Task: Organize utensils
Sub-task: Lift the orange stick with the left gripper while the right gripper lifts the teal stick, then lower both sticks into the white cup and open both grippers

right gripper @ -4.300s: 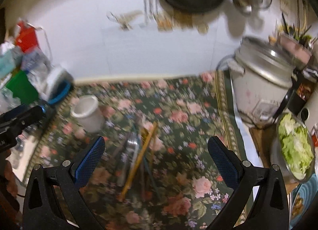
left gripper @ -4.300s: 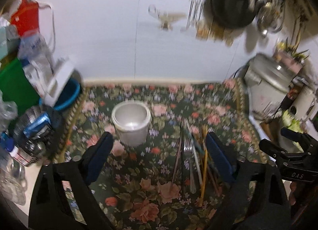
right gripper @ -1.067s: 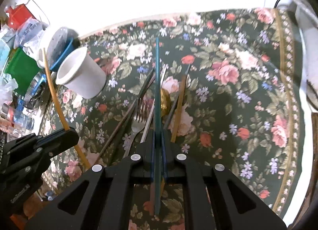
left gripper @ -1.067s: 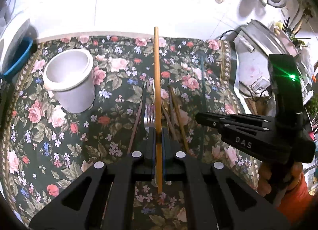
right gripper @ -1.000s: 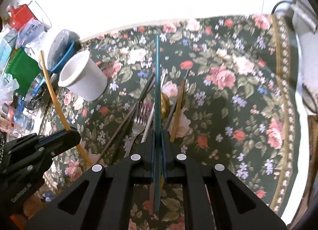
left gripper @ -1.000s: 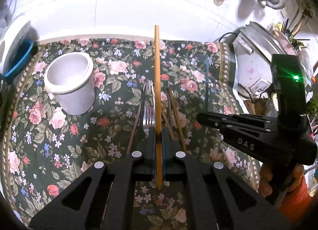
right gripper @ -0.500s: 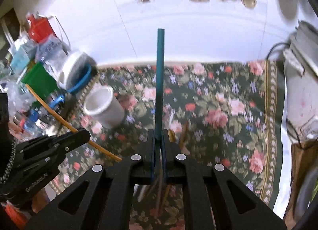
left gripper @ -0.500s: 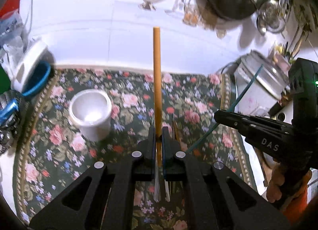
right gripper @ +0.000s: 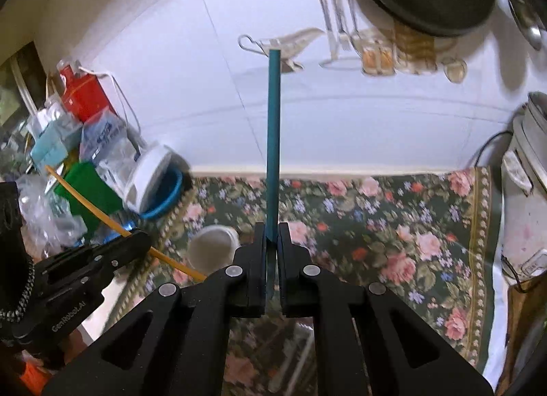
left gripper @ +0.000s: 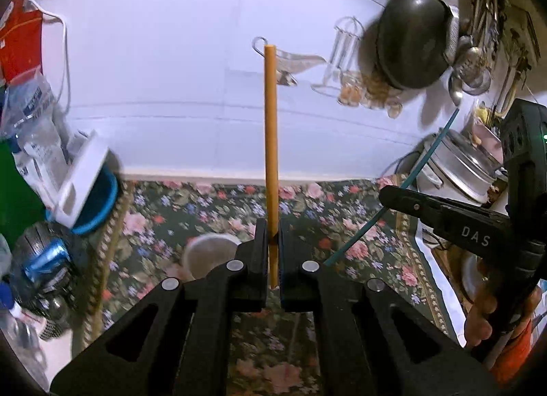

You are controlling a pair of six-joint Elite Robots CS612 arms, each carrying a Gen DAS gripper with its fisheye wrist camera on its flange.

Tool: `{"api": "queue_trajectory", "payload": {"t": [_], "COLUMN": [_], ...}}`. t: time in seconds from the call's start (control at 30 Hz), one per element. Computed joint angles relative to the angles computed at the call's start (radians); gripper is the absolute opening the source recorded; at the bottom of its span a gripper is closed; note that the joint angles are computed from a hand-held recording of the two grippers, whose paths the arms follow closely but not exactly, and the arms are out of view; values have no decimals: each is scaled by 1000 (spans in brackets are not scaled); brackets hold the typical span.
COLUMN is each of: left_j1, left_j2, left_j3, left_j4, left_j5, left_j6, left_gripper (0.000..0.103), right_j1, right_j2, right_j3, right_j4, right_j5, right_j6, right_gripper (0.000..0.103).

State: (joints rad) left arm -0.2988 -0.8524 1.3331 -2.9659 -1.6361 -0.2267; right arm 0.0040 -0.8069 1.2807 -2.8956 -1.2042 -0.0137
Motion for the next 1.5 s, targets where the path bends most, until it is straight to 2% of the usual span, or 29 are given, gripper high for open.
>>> {"api": "queue_trajectory", "payload": {"t": [0.17, 0.33, 0.63, 0.87, 0.97, 1.23, 1.37, 1.43, 1.5], "left_j1": [35, 63, 92, 97, 98, 95, 91, 91, 89], "left_j2": [8, 33, 98, 134, 143, 161, 161, 160, 155], "left_j3": [-21, -65, -144, -179, -187, -206, -208, -208, -202], "left_j4": [-3, 34, 145, 225, 252, 289, 300, 311, 310], "left_j5": [-24, -40, -102, -145, -162, -157, -130, -129, -118], "left_j6": [24, 35, 40, 36, 41, 46, 51, 55, 57], "left_gripper": [3, 3, 3, 3, 3, 3, 3, 4, 8], "right_j1": [26, 49, 79, 96, 98, 102, 101, 99, 97], "right_j2": [21, 50, 117, 157, 169, 194, 200, 201, 197], "right_j3": [-45, -94, -183, -238, -254, -300, -318, -324, -318], "right_j4": [-18, -12, 121, 244, 283, 343, 381, 404, 405], "right_j5": [-11, -17, -53, -106, -107, -121, -123, -112, -109], "right_j6": [20, 34, 44, 21, 26, 44, 51, 49, 47], "right_gripper": [5, 5, 5, 5, 5, 6, 6, 8, 17]}}
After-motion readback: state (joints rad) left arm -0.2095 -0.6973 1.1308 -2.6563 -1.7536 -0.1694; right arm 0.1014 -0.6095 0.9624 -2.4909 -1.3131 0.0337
